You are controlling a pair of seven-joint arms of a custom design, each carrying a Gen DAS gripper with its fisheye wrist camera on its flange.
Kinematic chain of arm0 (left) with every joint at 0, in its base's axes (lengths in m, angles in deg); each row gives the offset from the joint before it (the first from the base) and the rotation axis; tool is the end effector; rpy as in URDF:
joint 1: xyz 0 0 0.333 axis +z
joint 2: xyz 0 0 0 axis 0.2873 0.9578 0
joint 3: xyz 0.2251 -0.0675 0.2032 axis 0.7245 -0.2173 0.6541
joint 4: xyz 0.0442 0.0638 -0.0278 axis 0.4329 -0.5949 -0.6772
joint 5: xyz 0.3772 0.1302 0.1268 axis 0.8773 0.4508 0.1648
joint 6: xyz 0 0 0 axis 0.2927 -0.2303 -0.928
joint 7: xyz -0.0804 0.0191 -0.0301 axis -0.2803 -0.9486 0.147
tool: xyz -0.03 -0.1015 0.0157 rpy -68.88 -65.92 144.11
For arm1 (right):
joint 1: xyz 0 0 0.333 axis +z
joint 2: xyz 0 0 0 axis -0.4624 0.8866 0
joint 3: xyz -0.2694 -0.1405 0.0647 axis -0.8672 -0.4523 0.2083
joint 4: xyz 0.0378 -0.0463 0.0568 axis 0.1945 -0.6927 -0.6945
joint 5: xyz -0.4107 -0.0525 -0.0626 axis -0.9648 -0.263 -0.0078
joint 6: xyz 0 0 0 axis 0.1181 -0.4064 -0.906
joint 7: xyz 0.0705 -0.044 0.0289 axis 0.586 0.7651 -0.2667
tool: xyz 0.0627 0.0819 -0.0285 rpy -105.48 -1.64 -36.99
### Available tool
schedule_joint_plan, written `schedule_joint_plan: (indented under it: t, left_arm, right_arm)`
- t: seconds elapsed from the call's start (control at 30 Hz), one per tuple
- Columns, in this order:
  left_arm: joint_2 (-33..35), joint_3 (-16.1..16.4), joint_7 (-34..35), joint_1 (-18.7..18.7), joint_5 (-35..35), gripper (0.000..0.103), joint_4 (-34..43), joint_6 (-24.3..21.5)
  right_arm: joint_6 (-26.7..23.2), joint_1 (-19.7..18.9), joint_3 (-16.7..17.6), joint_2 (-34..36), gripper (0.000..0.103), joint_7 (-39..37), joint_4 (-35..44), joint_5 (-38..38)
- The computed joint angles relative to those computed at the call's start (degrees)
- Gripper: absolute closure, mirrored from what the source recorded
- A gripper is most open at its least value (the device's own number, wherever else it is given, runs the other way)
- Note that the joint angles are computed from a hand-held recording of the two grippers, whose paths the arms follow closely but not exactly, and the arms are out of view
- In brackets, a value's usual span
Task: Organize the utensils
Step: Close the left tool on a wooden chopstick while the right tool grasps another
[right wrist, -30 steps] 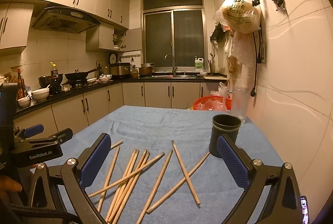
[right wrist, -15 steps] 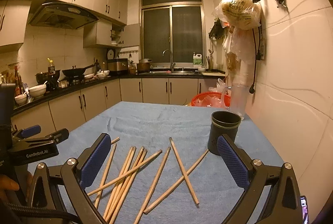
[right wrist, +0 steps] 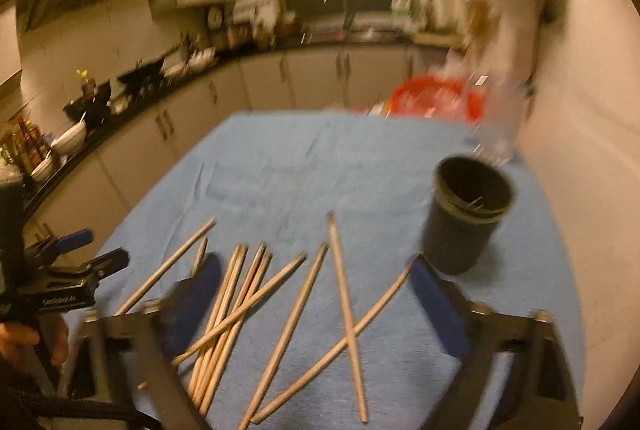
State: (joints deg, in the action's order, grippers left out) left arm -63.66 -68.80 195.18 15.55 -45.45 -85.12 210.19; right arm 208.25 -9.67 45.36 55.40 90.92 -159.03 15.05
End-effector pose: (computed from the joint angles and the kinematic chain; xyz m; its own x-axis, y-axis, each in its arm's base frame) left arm 0.5310 -0.0463 0.4905 -0.1764 -0.9826 0.0573 -0.7471 0.0958 -0.6578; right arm 0.4680 0.1591 0.5209 0.1421 -0.9767 -0.1606 -0.6727 0.0237 -0.7396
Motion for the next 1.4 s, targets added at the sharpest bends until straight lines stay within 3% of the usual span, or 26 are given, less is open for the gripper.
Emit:
schedule_joint_plan:
  t: [0.07,0.13,0.23,0.3,0.37,0.5,0.67,1.03,1.1,1.13,1.17,1.2,1.4]
  left_arm:
    - [2.7,0.7,1.6,-0.6,-0.9,0.001,3.7,-3.4]
    - [6.1,0.8,2.5,-0.4,-0.8,0.006,8.1,-7.2]
    - [12.0,0.5,3.7,0.1,-1.5,0.023,15.7,-14.9]
    - [16.2,0.3,4.0,0.7,-2.6,0.035,21.1,-20.7]
    - [20.2,-0.1,2.7,1.2,-2.0,0.055,26.0,-25.3]
    - [25.1,-0.9,1.4,2.1,-3.1,0.063,32.2,-30.5]
    - [26.6,-1.6,0.6,2.5,-3.6,0.063,34.4,-31.8]
    - [28.1,-1.5,-2.0,1.2,2.8,0.063,35.9,-32.4]
    - [28.4,-1.4,-2.6,0.6,5.0,0.071,36.4,-32.1]
    - [28.8,-1.3,-3.1,0.1,6.7,0.091,36.7,-31.7]
    - [28.9,-1.3,-3.3,0.1,7.3,0.098,36.7,-31.7]
    - [29.1,-1.4,-3.3,0.3,6.5,0.098,36.9,-31.8]
    - [27.0,-2.0,-1.6,2.2,0.5,0.099,35.1,-29.3]
  right_arm:
    - [-4.3,7.2,-6.8,4.0,0.036,-7.8,4.4,8.2]
    - [-8.1,9.0,-8.8,7.7,0.045,-13.2,8.5,13.7]
    - [-14.0,9.3,-10.0,14.1,0.068,-19.0,15.4,21.5]
    - [-17.7,8.3,-10.0,18.1,0.070,-21.3,19.9,25.9]
    - [-20.6,6.6,-9.0,21.7,0.073,-21.4,23.7,26.1]
    - [-26.1,3.0,-6.9,27.6,0.082,-22.2,30.5,27.8]
    - [-29.2,-0.8,-3.9,31.7,0.084,-21.4,36.1,26.7]
    - [-32.4,-6.9,2.6,37.2,0.084,-17.2,42.2,19.4]
    - [-32.0,-7.7,3.4,37.5,0.085,-17.5,42.4,19.4]
    - [-32.1,-7.9,3.6,37.7,0.088,-17.4,42.7,19.0]
    - [-32.2,-7.9,3.7,37.9,0.091,-17.2,43.0,18.4]
    - [-32.3,-7.9,3.7,38.1,0.095,-17.0,43.2,17.4]
    - [-30.5,-8.8,4.5,36.8,0.096,-18.3,41.6,18.0]
